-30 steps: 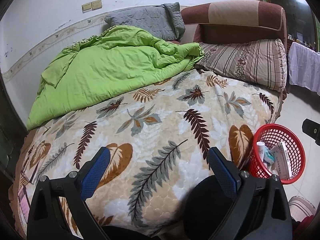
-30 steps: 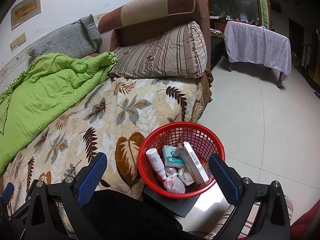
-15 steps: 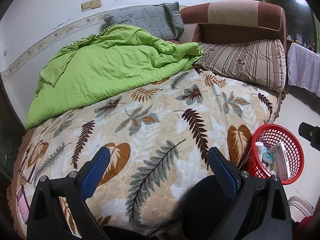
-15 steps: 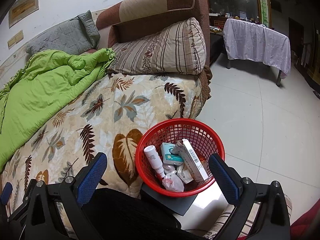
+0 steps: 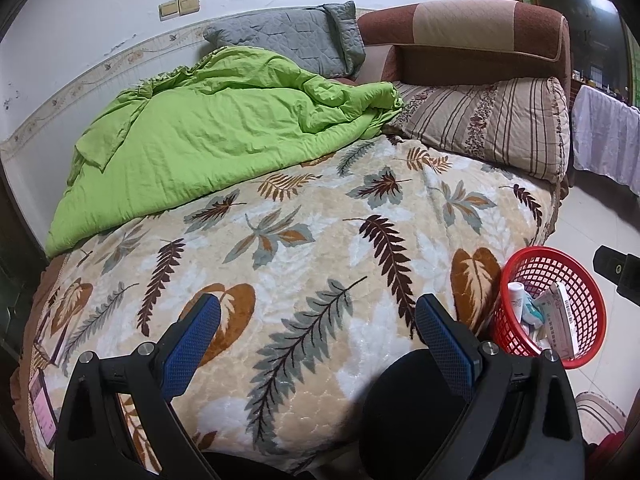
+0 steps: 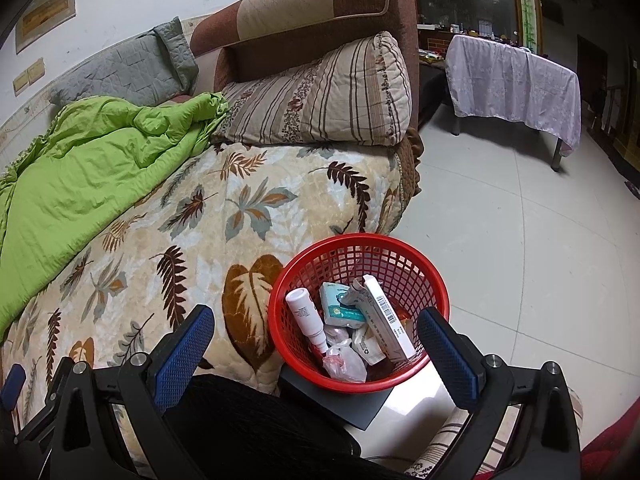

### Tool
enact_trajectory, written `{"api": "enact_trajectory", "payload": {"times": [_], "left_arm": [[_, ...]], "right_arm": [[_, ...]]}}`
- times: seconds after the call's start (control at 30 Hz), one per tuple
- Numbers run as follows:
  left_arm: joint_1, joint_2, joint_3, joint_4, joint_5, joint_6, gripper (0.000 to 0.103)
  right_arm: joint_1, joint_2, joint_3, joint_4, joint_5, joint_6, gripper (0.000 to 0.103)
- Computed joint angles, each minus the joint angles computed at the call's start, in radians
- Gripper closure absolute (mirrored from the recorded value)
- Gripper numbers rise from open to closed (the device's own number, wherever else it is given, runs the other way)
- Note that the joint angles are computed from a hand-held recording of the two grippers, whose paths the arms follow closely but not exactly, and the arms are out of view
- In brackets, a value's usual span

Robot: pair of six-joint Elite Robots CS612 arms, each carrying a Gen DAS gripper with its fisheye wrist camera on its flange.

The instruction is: Collect trash

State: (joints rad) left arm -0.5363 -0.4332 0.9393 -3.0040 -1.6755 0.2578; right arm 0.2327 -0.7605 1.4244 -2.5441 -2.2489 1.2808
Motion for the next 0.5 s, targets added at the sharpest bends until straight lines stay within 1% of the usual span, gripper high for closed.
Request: {"api": "enact_trajectory", "payload": {"times": [0.5], "left_arm": [[-0.003, -0.001, 0.005, 0.0, 0.001, -0.003, 0.006]], "right_arm": [[-0.002, 0.005, -0.005, 0.006, 0.007, 0.002, 0.0]]}}
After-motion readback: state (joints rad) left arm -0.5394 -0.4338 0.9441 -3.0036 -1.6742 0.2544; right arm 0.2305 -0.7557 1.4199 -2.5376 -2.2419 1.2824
